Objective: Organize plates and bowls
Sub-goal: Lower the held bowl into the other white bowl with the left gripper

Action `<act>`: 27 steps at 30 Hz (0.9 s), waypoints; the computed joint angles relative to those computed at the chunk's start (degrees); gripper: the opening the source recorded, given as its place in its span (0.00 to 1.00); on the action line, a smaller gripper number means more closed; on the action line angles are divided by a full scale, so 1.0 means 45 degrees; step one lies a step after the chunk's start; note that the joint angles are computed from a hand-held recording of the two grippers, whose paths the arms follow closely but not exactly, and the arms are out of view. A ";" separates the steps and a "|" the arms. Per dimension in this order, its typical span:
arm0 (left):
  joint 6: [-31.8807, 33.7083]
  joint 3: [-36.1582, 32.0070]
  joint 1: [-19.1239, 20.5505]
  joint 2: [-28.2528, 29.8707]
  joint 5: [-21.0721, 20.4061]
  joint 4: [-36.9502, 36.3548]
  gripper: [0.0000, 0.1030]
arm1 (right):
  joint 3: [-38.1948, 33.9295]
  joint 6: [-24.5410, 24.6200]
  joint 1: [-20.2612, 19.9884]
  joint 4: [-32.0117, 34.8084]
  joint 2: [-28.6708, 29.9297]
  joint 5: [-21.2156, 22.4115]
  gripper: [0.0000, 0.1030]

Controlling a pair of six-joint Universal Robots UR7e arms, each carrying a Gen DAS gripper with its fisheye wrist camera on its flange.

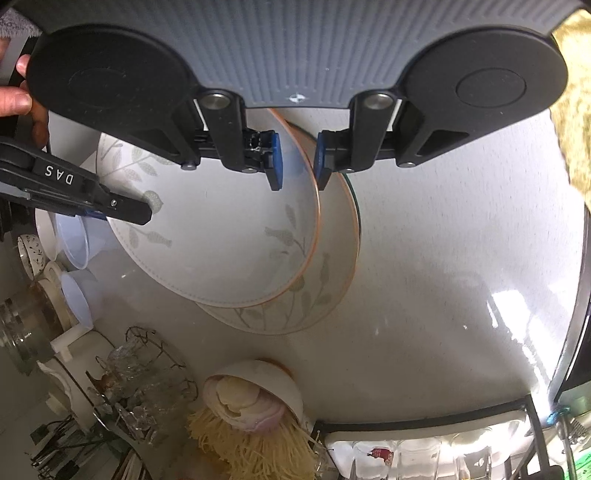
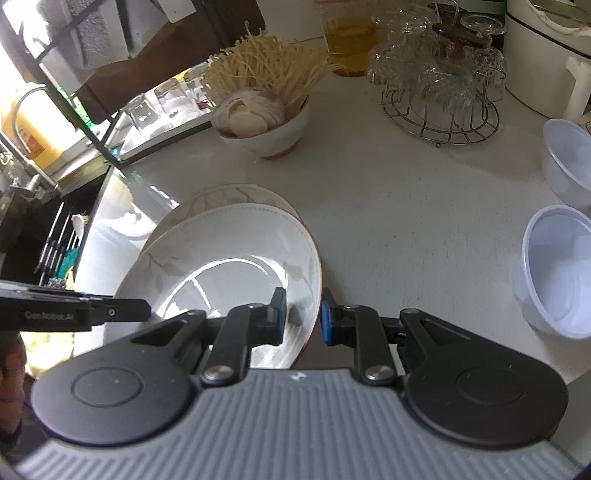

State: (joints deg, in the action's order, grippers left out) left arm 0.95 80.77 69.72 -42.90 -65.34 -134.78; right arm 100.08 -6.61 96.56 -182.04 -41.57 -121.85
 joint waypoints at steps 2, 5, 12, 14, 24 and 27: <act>0.0075 -0.0378 0.0009 0.0212 0.0096 0.0338 0.18 | -0.0224 0.0130 -0.0023 0.0198 0.0131 -0.0129 0.21; 0.0211 -0.1038 -0.0039 0.0563 0.0293 0.1080 0.19 | -0.0621 0.0179 -0.0005 0.0555 0.0346 -0.0488 0.21; 0.0241 -0.2224 -0.0026 0.1233 0.0594 0.2181 0.21 | -0.1158 0.0353 -0.0010 0.0975 0.0614 -0.0717 0.21; 0.0259 -0.2485 -0.0009 0.1343 0.0575 0.2450 0.21 | -0.1259 0.0492 -0.0044 0.1053 0.0658 -0.0697 0.21; -0.0042 -0.3044 0.0040 0.1484 0.0485 0.3033 0.21 | -0.1469 0.1149 -0.0216 0.1074 0.0775 -0.0259 0.23; -0.0575 -0.3233 0.0204 0.1439 0.0070 0.3191 0.22 | -0.1596 0.1262 -0.0248 0.1331 0.0821 -0.0124 0.23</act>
